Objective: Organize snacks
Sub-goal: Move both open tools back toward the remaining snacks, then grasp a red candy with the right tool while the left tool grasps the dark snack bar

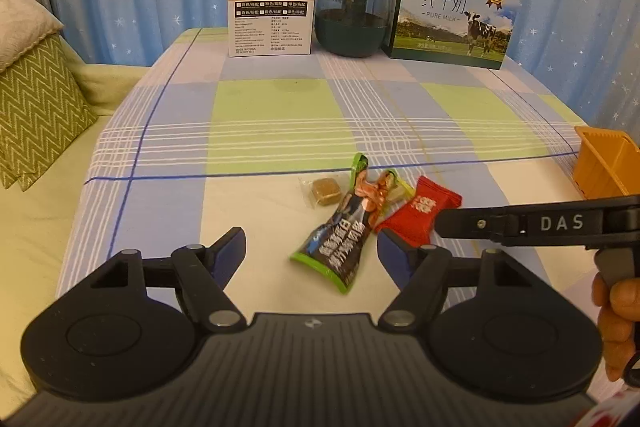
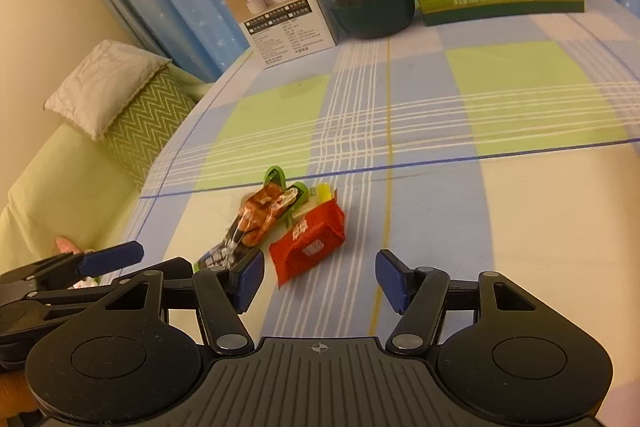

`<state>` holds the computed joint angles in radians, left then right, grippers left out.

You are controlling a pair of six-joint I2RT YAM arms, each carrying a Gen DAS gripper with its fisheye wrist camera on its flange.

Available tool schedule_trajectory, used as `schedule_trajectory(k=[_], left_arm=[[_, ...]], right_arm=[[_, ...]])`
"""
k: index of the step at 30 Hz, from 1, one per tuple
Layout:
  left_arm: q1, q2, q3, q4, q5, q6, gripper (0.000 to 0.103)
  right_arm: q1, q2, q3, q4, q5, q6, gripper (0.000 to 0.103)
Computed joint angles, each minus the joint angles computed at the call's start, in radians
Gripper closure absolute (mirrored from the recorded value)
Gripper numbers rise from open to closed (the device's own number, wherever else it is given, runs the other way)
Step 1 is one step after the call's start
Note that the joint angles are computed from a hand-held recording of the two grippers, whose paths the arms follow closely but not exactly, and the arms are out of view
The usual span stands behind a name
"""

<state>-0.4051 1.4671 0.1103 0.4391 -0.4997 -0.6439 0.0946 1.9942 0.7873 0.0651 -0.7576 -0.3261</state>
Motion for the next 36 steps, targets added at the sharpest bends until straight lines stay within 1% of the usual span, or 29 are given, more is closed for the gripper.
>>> schedule_trajectory(k=[3, 6, 8, 9, 10, 12, 14, 17, 19, 22, 24, 26, 27, 29, 31, 36], left_arm=[[0.061, 0.097, 0.012, 0.101, 0.039, 0.069, 0.035], [0.100, 0.168, 0.018, 0.170, 0.070, 0.110, 0.037], [0.112, 0.197, 0.019, 0.197, 0.078, 0.121, 0.037], [0.118, 0.209, 0.018, 0.212, 0.085, 0.127, 0.037], [0.121, 0.214, 0.017, 0.218, 0.090, 0.130, 0.037], [0.122, 0.224, 0.018, 0.233, 0.092, 0.140, 0.037], [0.120, 0.229, 0.022, 0.241, 0.090, 0.149, 0.037], [0.115, 0.249, 0.033, 0.266, 0.096, 0.164, 0.038], [0.107, 0.266, 0.047, 0.275, 0.097, 0.173, 0.040], [0.091, 0.296, 0.075, 0.287, 0.093, 0.199, 0.045], [0.083, 0.319, 0.096, 0.289, 0.089, 0.218, 0.050], [0.080, 0.350, 0.119, 0.296, 0.088, 0.235, 0.060], [0.079, 0.363, 0.129, 0.297, 0.090, 0.242, 0.062], [0.081, 0.386, 0.147, 0.302, 0.098, 0.262, 0.069], [0.079, 0.407, 0.167, 0.295, 0.105, 0.275, 0.071], [0.063, 0.435, 0.202, 0.269, 0.079, 0.308, 0.073]], right_arm=[[0.028, 0.032, 0.024, 0.041, 0.025, 0.042, 0.045], [0.046, 0.064, 0.048, 0.057, 0.039, 0.063, 0.050], [0.056, 0.083, 0.059, 0.075, 0.042, 0.075, 0.053], [0.061, 0.087, 0.064, 0.076, 0.042, 0.076, 0.056], [0.065, 0.091, 0.071, 0.068, 0.038, 0.075, 0.061], [0.072, 0.095, 0.076, 0.058, 0.032, 0.072, 0.069], [0.075, 0.086, 0.073, 0.043, 0.032, 0.056, 0.072], [0.067, 0.050, 0.050, 0.058, 0.048, 0.062, 0.079], [0.047, 0.029, 0.048, 0.046, 0.041, 0.059, 0.083], [0.021, 0.005, 0.040, 0.050, 0.063, 0.042, 0.084], [0.000, 0.008, 0.052, 0.032, 0.066, 0.038, 0.085], [-0.019, 0.010, 0.059, 0.024, 0.068, 0.040, 0.085], [-0.026, 0.010, 0.062, 0.022, 0.068, 0.041, 0.085], [-0.036, 0.005, 0.063, 0.019, 0.068, 0.038, 0.086], [-0.041, 0.002, 0.061, 0.019, 0.068, 0.031, 0.086], [-0.037, -0.003, 0.053, 0.025, 0.070, 0.032, 0.086]])
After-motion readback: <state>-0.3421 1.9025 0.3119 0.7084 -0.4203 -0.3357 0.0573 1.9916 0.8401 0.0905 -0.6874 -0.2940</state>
